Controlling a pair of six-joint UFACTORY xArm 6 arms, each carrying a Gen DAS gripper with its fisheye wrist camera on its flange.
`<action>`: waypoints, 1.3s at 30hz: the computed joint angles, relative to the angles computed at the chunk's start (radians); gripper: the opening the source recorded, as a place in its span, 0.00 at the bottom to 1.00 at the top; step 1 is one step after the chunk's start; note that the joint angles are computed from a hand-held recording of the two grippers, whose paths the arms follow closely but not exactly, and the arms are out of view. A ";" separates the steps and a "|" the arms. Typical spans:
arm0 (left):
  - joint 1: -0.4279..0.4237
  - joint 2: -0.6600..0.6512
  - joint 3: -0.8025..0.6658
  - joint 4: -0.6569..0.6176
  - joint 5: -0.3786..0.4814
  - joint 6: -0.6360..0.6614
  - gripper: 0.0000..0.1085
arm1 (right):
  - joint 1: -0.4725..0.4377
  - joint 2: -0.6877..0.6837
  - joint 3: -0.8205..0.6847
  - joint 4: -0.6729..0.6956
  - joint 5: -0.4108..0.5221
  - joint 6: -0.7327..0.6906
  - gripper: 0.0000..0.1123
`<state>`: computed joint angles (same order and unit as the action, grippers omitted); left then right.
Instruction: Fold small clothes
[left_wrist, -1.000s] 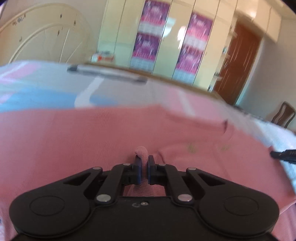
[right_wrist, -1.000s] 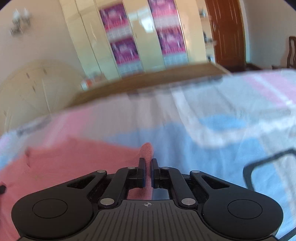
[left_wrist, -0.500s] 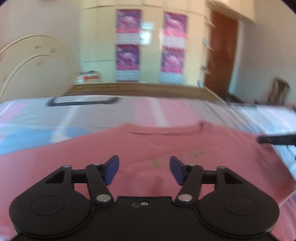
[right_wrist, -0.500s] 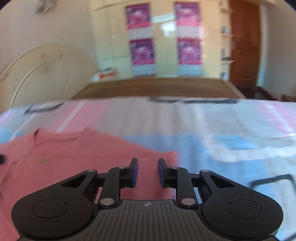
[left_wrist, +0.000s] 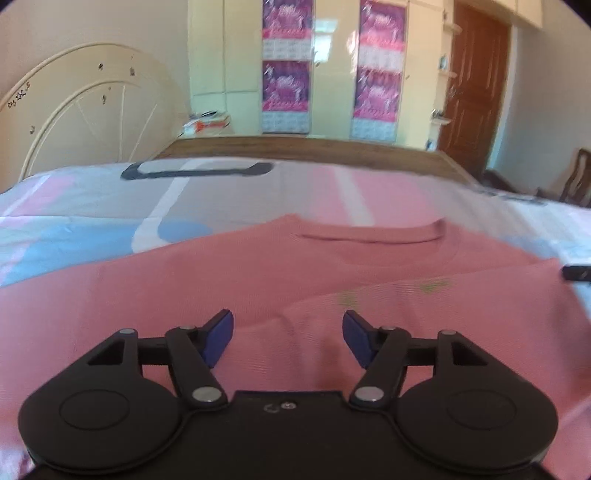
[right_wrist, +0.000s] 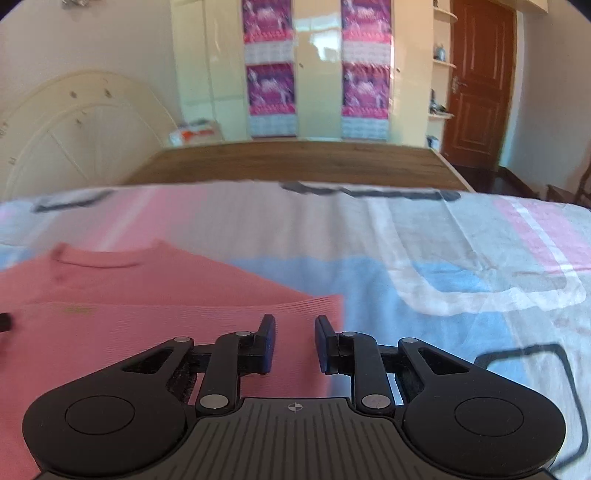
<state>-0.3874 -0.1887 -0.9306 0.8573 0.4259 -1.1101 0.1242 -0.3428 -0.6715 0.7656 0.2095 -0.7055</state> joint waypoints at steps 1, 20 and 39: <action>-0.020 -0.011 0.008 -0.003 -0.003 0.003 0.61 | 0.008 -0.048 0.036 -0.011 0.014 0.008 0.21; -0.124 -0.131 0.153 -0.026 0.057 0.058 0.65 | 0.028 -0.501 0.370 -0.518 0.165 0.546 0.21; -0.075 -0.179 0.198 -0.203 0.055 0.167 0.71 | 0.012 -0.552 0.381 -0.639 0.196 0.688 0.21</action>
<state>-0.4619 -0.3679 -0.7328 0.6543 0.4811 -0.9430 0.1366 -0.8952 -0.2905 0.1266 0.4060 -0.0175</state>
